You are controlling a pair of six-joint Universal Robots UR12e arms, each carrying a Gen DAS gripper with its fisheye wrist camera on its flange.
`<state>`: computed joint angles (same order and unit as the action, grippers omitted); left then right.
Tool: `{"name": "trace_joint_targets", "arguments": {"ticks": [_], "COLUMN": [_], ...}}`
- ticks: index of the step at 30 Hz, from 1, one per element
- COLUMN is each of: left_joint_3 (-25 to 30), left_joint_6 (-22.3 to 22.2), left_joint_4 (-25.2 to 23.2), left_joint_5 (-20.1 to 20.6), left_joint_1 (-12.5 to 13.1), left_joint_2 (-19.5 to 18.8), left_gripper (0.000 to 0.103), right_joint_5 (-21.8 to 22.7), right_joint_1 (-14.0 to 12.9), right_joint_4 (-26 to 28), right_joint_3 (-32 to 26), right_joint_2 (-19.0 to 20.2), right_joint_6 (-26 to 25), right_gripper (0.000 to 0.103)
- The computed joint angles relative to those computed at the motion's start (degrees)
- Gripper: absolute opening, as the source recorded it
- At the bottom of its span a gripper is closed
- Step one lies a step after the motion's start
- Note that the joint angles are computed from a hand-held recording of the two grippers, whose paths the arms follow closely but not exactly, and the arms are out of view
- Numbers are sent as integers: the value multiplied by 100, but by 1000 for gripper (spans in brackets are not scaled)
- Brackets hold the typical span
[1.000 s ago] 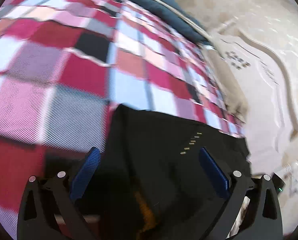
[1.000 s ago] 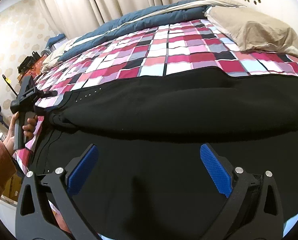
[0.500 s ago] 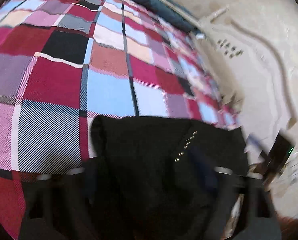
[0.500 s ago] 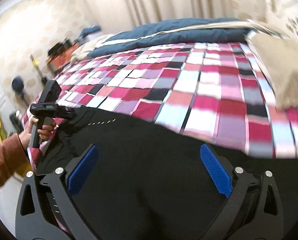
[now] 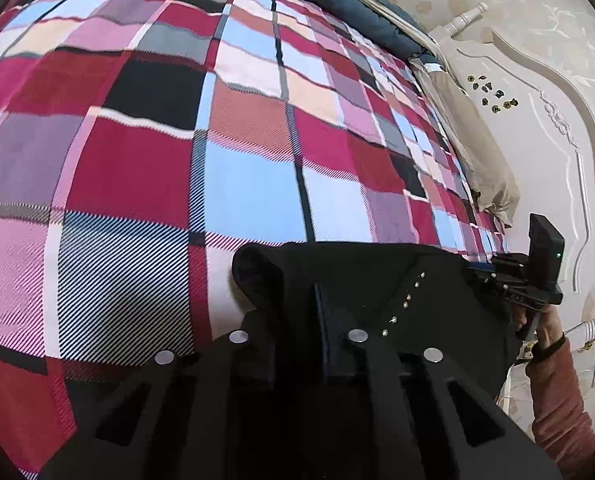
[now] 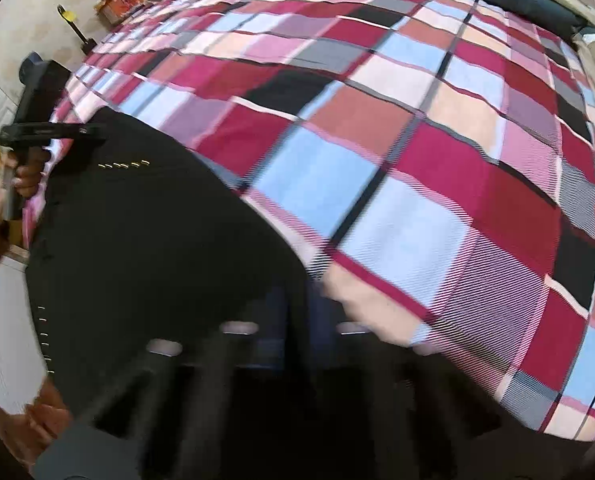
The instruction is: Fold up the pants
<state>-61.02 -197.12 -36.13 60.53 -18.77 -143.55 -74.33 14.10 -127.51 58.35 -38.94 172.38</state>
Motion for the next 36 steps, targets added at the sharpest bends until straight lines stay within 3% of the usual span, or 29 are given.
{"name": "trace_joint_targets", "arguments": {"ticks": [5, 12, 19, 22, 25, 28, 34, 36], "left_joint_3": [-139, -673, -1332, -1845, -2310, -2721, -3332, -3594], "left_joint_6": [-240, -213, -136, -270, -431, -609, -1088, -1555], "left_joint_4": [442, 1354, 1915, 2410, 2692, 2972, 3058, 3429], "left_joint_5": [-250, -672, -700, -700, -682, -647, -391, -430], "left_joint_1": [29, 13, -93, -75, -56, -44, -78, -41], "left_joint_2": [56, 381, 787, 1039, 1251, 1391, 1479, 1470], "left_gripper": [10, 10, 10, 10, 10, 18, 25, 25], "right_joint_5": [-488, -1306, -2048, -2383, -2553, -2804, -2928, -2990], "right_joint_1": [117, 395, 701, 837, 936, 1052, 1173, 1209], "right_joint_4": [-870, -2809, -4093, -4540, -4804, -4895, -4732, -4730], "right_joint_3": [512, 1709, 2677, 3000, 3306, 3555, 3854, 3925], "right_joint_2": [-335, -965, -1360, -1453, -1533, -1563, -1552, -1559], "right_joint_6": [66, 130, 168, 73, 156, 125, 487, 617], "right_gripper": [6, 6, 6, 6, 7, 10, 17, 34]}}
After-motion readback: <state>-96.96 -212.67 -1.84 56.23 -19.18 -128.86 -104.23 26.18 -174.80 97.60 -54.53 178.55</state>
